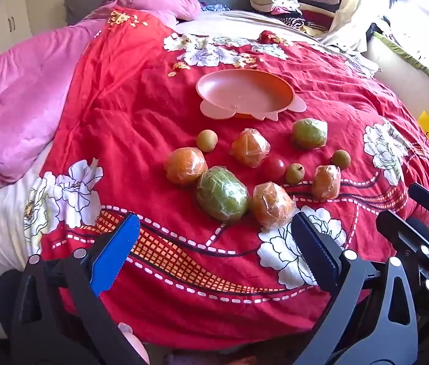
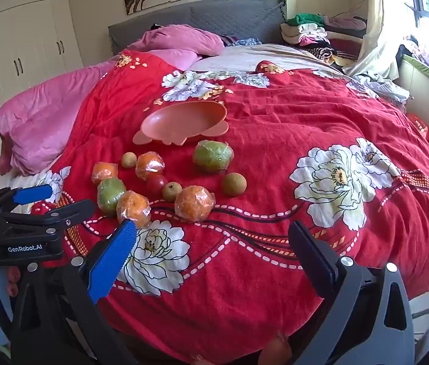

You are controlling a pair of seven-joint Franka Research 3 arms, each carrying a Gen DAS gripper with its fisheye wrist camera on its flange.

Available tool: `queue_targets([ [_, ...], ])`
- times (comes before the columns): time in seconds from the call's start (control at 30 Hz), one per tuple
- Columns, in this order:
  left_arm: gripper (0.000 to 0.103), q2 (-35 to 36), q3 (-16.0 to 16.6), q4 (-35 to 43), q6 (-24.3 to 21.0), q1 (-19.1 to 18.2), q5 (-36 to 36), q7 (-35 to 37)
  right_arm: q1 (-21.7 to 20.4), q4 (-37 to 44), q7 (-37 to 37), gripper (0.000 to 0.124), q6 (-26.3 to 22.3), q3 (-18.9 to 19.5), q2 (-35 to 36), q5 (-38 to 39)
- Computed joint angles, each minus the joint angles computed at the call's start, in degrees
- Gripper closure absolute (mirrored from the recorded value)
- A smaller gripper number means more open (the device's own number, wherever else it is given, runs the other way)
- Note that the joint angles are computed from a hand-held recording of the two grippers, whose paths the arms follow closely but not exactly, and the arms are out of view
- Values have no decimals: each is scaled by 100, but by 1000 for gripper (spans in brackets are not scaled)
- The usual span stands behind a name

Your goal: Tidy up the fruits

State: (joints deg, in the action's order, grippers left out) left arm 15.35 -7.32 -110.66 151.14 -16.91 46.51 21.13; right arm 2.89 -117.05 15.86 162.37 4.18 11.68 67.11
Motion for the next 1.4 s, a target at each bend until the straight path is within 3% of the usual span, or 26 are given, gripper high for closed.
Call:
queue_targets([
  [0.1,9,-63,-20,-84,48,37,232,-222,7,-5,24,25,14,0,-3,-22],
  [0.3,9,23,-15,33,-53,2,1,58,7,-18,131,25,-16,-23,-42,-145],
  [1.4,9,19,9,-42,51,-19,47,24,-8,-1,-26,25,120,41,42,21],
])
